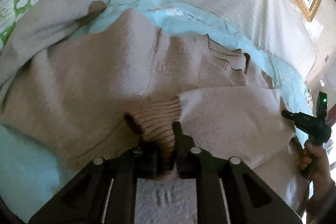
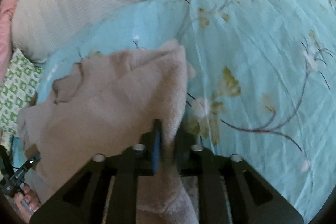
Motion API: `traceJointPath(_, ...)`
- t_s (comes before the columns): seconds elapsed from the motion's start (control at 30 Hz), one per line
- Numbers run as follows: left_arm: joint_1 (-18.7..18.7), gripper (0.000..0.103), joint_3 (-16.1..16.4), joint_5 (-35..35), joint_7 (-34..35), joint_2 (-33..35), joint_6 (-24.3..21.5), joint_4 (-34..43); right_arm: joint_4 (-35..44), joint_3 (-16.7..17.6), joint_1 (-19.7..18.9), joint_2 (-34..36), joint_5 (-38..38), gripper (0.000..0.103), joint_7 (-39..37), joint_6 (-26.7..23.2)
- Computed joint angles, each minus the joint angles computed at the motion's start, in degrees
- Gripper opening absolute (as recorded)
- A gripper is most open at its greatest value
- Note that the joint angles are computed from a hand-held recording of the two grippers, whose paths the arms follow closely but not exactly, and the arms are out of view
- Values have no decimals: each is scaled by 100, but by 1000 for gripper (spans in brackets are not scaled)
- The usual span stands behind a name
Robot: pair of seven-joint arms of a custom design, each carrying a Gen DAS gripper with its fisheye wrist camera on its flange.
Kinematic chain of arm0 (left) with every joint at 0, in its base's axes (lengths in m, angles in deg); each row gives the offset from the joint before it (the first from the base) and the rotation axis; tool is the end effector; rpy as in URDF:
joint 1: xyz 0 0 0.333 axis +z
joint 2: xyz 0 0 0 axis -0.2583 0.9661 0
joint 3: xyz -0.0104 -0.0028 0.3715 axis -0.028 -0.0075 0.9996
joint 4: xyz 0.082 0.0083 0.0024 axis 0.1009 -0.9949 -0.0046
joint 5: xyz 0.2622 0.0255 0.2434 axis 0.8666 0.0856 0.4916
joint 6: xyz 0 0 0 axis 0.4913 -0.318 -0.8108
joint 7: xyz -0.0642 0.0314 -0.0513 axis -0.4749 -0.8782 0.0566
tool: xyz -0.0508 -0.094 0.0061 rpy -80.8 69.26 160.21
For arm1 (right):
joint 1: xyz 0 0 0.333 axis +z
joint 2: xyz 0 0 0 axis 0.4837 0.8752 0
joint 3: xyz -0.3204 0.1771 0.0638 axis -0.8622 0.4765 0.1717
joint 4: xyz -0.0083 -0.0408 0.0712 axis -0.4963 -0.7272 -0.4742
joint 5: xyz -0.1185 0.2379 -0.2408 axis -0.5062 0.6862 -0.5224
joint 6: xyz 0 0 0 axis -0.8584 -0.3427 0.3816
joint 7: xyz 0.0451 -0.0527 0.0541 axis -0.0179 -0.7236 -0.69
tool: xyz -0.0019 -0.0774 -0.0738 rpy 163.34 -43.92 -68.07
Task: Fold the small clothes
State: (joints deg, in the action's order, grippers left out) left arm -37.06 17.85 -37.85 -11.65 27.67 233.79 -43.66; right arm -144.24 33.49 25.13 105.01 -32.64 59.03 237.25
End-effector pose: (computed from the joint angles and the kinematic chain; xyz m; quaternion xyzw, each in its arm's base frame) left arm 0.6496 -0.2087 0.4253 -0.7827 0.5116 -0.3068 0.1773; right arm 0.7020 -0.0147 0.4786 -0.6321 0.7031 -0.1103 0.3065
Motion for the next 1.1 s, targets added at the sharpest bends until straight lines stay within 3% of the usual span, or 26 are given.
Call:
traceJointPath(0.07,-290,22,327,329,-222,-164,-116,-133,-381,168,-107,-272,305,51,-242,377)
traceJointPath(0.13,-414,23,462,726,-476,-365,-236,-281,-732,470,-303,-526,836,63,-807,715)
traceJointPath(0.27,-530,25,613,1495,-1002,-729,-681,-431,-1179,910,-492,-969,2021,63,-2011,670)
traceJointPath(0.33,-494,40,593,1759,-1056,-817,-1045,-368,-1371,984,-437,-1156,2441,63,-2389,534)
traceJointPath(0.4,-463,55,516,1883,-949,-787,-1719,-121,-1571,1012,-359,-1331,2817,63,-2741,370)
traceJointPath(0.5,-306,70,348,1903,-534,-605,-2589,349,-1736,965,-174,-1467,3212,63,-3023,133)
traceJointPath(0.57,-122,73,227,1804,-143,-336,-3120,812,-1834,889,-19,-1522,3356,63,-3082,73)
traceJointPath(0.7,432,75,-110,1428,751,275,-3767,1676,-1873,678,276,-1547,3450,63,-3084,-109)
traceJointPath(0.8,797,74,-296,1233,1034,672,-4243,2213,-1872,503,484,-1557,3520,63,-3090,-208)
traceJointPath(0.87,1009,53,-383,1162,1002,735,-4169,2247,-1880,371,611,-1574,3538,63,-3105,-272)
traceJointPath(0.9,1179,26,-463,1018,1022,693,-3997,2155,-1892,304,677,-1585,3549,63,-3118,-275)
traceJointPath(0.93,1243,15,-479,950,988,648,-3960,2089,-1904,235,742,-1594,3558,63,-3126,-275)
traceJointPath(1.03,1496,11,-547,888,675,158,-2904,1313,-1931,66,859,-1616,3632,63,-3158,-372)
traceJointPath(1.1,1605,10,-555,937,415,-276,-1963,665,-1974,3,892,-1650,3763,63,-3224,-381)
